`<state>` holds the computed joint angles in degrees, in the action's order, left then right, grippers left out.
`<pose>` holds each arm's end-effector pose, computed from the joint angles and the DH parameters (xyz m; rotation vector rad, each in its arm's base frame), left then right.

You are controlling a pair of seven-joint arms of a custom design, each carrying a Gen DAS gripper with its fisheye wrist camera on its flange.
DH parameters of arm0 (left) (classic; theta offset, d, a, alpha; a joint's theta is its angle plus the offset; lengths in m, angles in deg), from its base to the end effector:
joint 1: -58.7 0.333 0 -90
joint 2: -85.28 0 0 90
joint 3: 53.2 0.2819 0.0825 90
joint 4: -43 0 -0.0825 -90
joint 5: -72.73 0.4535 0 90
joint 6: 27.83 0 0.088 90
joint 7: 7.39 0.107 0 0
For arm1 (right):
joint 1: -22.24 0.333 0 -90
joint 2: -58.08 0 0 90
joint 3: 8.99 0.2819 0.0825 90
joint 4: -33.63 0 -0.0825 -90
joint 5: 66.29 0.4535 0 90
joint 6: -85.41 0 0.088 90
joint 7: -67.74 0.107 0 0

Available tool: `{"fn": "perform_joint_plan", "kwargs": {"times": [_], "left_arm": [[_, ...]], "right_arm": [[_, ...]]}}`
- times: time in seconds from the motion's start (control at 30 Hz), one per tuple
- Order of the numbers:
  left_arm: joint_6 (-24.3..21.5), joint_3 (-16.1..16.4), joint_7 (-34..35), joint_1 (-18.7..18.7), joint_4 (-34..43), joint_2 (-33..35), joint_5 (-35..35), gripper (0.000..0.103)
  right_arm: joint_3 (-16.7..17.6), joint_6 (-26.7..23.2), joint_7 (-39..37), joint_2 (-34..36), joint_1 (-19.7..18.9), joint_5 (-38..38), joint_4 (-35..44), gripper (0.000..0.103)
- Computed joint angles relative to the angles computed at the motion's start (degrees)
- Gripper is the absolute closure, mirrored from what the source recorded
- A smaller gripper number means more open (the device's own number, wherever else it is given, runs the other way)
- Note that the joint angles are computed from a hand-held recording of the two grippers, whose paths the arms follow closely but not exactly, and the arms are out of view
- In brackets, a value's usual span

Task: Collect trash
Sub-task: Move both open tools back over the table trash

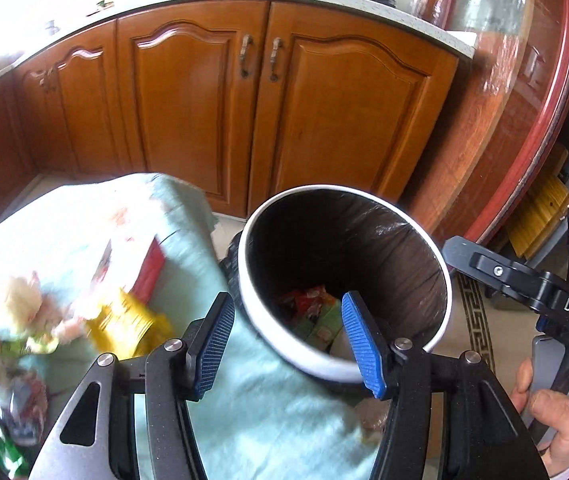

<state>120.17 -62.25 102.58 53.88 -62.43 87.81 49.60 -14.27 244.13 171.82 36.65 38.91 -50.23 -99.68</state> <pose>0.6694 -0.1566 0.5233 -1.5671 2.1734 -0.9930 0.5552 0.0968 0.5212 -1.4015 1.8481 -0.2836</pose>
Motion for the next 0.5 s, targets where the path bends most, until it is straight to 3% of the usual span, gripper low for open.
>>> {"fn": "perform_joint_plan", "kwargs": {"times": [0.23,0.5], "left_arm": [[3.79,1.44,-1.9,0.53,-11.68,-9.84,-1.86,0.043],[6.13,3.67,-4.21,0.98,-23.3,-21.08,-2.68,0.043]], "right_arm": [[3.05,1.16,3.17,-3.39,0.7,-3.9,-3.2,0.015],[2.86,0.63,2.73,-2.94,5.96,-3.54,-3.1,0.014]]}}
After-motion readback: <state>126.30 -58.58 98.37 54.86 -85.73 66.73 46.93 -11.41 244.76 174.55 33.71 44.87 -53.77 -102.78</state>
